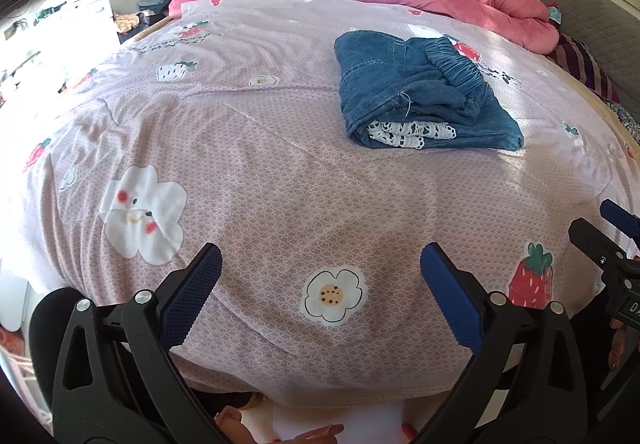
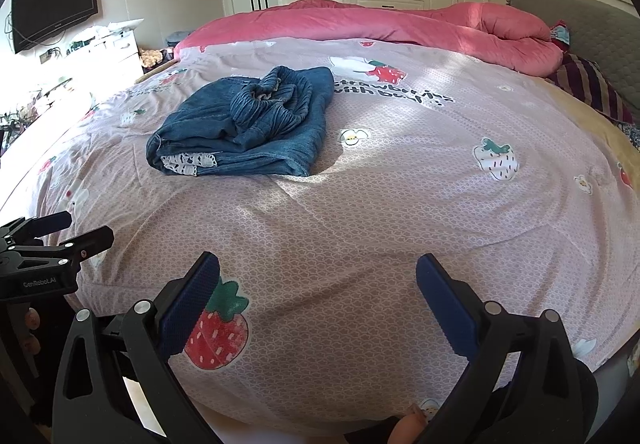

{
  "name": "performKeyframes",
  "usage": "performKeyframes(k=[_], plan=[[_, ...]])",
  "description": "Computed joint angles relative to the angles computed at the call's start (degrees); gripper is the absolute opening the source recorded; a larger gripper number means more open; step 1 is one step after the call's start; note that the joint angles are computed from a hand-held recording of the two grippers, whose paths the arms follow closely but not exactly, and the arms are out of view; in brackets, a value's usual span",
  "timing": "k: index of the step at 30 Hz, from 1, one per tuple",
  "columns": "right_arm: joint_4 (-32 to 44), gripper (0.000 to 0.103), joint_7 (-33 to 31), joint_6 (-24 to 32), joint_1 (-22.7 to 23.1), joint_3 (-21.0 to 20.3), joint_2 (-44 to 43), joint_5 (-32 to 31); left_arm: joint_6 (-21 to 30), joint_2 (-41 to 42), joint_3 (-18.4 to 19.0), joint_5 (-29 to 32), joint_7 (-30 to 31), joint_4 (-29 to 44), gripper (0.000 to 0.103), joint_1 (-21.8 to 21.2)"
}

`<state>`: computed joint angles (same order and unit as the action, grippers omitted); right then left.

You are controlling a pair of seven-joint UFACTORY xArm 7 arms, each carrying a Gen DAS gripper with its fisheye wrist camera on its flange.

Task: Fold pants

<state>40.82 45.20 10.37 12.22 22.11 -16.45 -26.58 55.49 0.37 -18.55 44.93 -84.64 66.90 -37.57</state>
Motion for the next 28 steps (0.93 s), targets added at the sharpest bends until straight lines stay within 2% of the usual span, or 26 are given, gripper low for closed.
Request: performKeyframes(k=[9, 13, 15, 18, 19, 20, 22, 24, 26, 28], plan=[[0.22, 0.098, 2.1, 0.27, -1.56, 0.89, 0.14, -2.55, 1.92, 0.81, 0.28, 0.12, 0.43, 0.8, 0.093, -0.36], [0.28, 0.098, 3.41, 0.34, -2.47, 0.43, 0.34, -3.27, 0.67, 0.6, 1.04, -2.7, 1.79, 0.33, 0.093, 0.5], [0.32, 0.098, 3.53, 0.66, -2.71, -0.41, 0.48, -3.02, -1.39, -0.31, 1.6, -4.68, 2.57, -0.82, 0.093, 1.4], [0.94, 0.098, 4.64, 1.83, -4.76, -1.4, 0.83, -3.99, -8.53, -4.07, 2.6, -5.76, 3.28, -5.2, 0.093, 4.02], [1.39, 0.098, 3.74, 2.13, -4.73, -3.25, 1.44, -2.76, -10.99, -5.82, 4.0, -4.93, 3.94, -6.75, 0.093, 4.21], [1.74, 0.098, 2.61, 1.97, -4.43, -4.96, 1.97, -1.34, -11.06, -6.85, 3.01, -4.45, 4.54, -7.03, 0.093, 6.63], [3.74, 0.098, 2.01, 3.4, -6.38, -7.09, 3.32, -1.03, -10.35, -8.41, 4.27, -5.32, 7.54, -7.08, 0.094, 10.03], [6.74, 0.098, 2.09, 5.08, -9.15, -8.79, 5.39, -3.14, -8.35, -8.93, 5.63, -4.67, 9.52, -6.73, 0.094, 14.01], [12.0, 0.098, 4.89, 8.6, -12.42, -10.56, 9.27, -7.88, -7.36, -7.41, 8.14, -6.7, 14.56, -5.29, 0.094, 18.15], [17.58, 0.098, 4.79, 11.71, -13.25, -13.55, 14.16, -8.96, -6.49, -4.31, 10.32, -9.29, 19.64, -2.6, 0.094, 21.48]])
